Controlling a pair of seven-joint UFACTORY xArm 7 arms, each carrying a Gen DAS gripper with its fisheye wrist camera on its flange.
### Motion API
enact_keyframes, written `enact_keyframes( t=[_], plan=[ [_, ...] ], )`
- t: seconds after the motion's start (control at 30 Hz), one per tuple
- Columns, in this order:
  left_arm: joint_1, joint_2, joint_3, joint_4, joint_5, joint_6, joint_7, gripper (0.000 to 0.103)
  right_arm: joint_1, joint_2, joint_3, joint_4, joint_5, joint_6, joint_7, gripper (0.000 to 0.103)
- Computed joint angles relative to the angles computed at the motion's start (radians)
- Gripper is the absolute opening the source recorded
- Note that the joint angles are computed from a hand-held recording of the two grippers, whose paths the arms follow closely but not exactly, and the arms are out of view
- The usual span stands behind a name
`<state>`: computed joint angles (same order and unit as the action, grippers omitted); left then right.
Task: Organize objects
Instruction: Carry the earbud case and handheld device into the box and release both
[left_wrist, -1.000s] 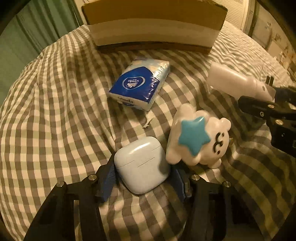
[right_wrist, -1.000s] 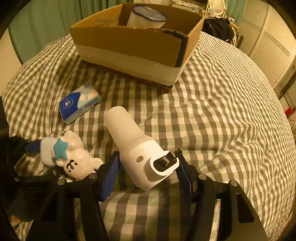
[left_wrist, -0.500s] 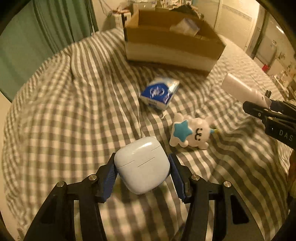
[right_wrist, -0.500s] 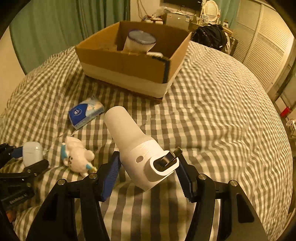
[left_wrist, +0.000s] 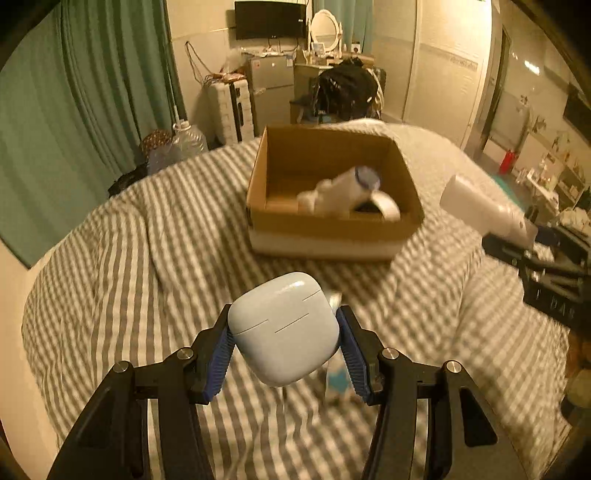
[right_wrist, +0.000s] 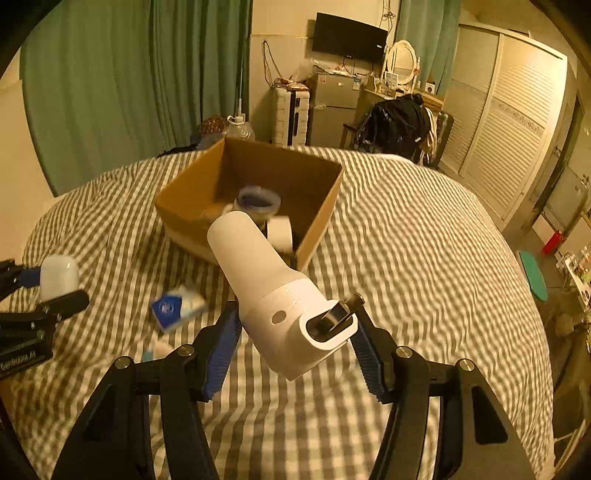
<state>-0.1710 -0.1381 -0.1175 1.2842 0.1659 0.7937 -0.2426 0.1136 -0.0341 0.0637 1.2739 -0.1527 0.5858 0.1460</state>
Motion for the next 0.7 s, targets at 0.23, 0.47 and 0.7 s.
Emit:
enact_keyframes(
  t=[0.23, 0.47, 0.7],
  plan=[
    [-0.029, 0.244, 0.013, 0.323, 0.045, 0.004, -0.006, 0.055, 0.002, 0.191, -0.015, 0.263, 0.035, 0.046, -0.051, 0.059],
    [-0.081, 0.509, 0.059, 0.632, 0.069, 0.002, 0.005, 0.055, -0.003, 0.428, -0.022, 0.568, 0.102, 0.048, -0.066, 0.059],
    [-0.103, 0.699, 0.099, 0.808, 0.042, 0.031, 0.043, 0.055, -0.016, 0.676, -0.016, 0.874, 0.172, 0.153, -0.077, 0.059]
  ],
)
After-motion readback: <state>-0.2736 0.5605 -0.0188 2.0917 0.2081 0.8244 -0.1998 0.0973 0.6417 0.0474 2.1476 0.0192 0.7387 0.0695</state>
